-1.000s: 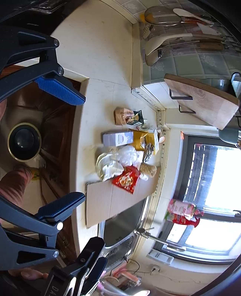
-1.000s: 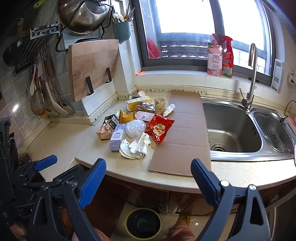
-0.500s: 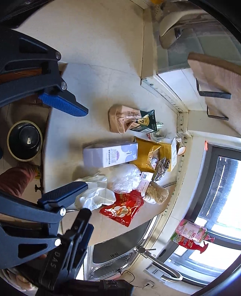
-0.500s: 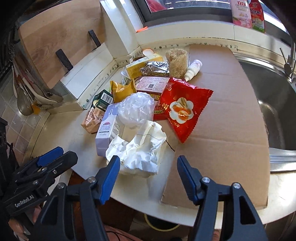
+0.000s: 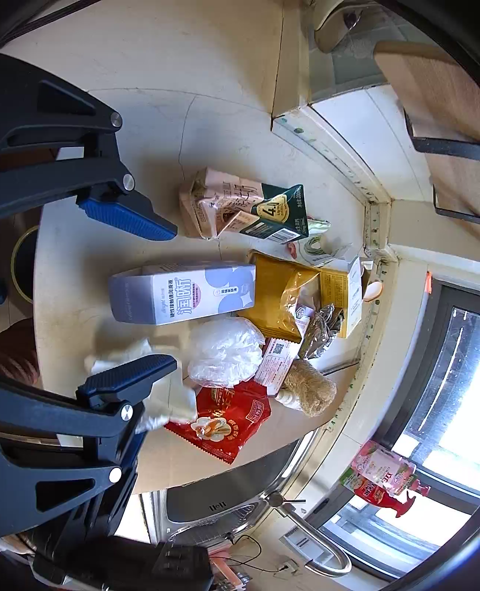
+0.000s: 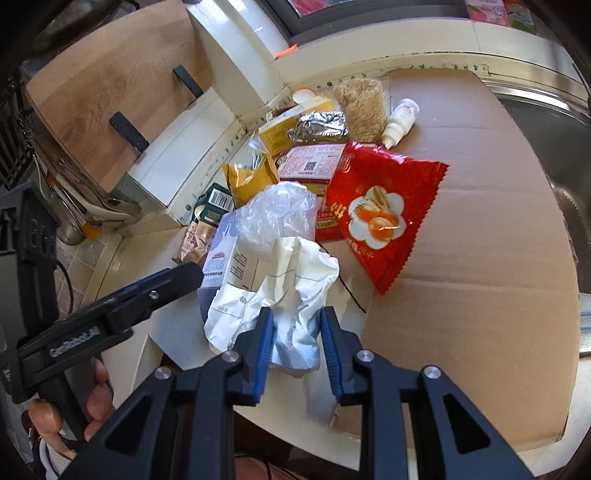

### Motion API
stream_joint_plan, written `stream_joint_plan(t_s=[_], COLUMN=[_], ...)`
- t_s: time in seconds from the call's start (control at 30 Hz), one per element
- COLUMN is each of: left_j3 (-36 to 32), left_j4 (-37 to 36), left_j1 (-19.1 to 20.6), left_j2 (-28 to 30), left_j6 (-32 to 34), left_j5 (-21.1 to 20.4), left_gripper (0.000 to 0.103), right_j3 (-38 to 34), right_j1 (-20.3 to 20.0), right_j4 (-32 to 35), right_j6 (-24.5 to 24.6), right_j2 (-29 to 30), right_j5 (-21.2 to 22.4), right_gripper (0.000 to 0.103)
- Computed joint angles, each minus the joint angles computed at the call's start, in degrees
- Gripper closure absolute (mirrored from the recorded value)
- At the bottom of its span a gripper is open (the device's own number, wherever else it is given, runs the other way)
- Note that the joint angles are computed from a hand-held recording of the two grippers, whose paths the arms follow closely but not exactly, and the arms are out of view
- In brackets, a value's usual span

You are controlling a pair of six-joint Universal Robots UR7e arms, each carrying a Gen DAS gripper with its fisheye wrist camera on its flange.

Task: Collect trash
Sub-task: 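Grasp the milk carton with the left tool while the right tool grasps the white tissue, then carry both items down over the bin and open both tools to drop them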

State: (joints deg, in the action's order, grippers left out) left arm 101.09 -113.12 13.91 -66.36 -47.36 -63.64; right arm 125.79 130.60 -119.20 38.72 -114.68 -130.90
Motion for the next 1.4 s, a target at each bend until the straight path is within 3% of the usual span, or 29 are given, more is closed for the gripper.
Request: stream_joint_plan(t_s=[0.27,0.37,0.7,1.1,1.4], left_j3=[-2.04,-3.03,-0.4,6.45,12.28], left_j4=[0.25,1.49,1.73,8.86,15.25], left_j1=[1.5,1.86,-0.34,-13.94,-23.66], left_j2=[3.83,5.31,2.06,-11.83,-19.24], left_j6=[0.51,0.19,-2.94,-10.35,-18.92], left_j5=[-1.52,-1.09,0.93,0.22,-2.4], left_gripper=[0.049,0.065,0.068,0.068,0.068], right_j3=[1.24,1.76,0.41,-5.53,-6.4], right_j1=[5.07,6.59,14.52,29.77,36.72], right_j4=[1.71,3.39,12.4,31.15,38.16], right_j6=[5.1,7.19,17.12,38.3,46.27], right_j2=[-4.38,-5.39,-5.72,0.07,4.45], right_j5=[-4.02,-4.79,-6.78,-8.38,-5.53], right_gripper=[0.077,0.077,0.077,0.077,0.077])
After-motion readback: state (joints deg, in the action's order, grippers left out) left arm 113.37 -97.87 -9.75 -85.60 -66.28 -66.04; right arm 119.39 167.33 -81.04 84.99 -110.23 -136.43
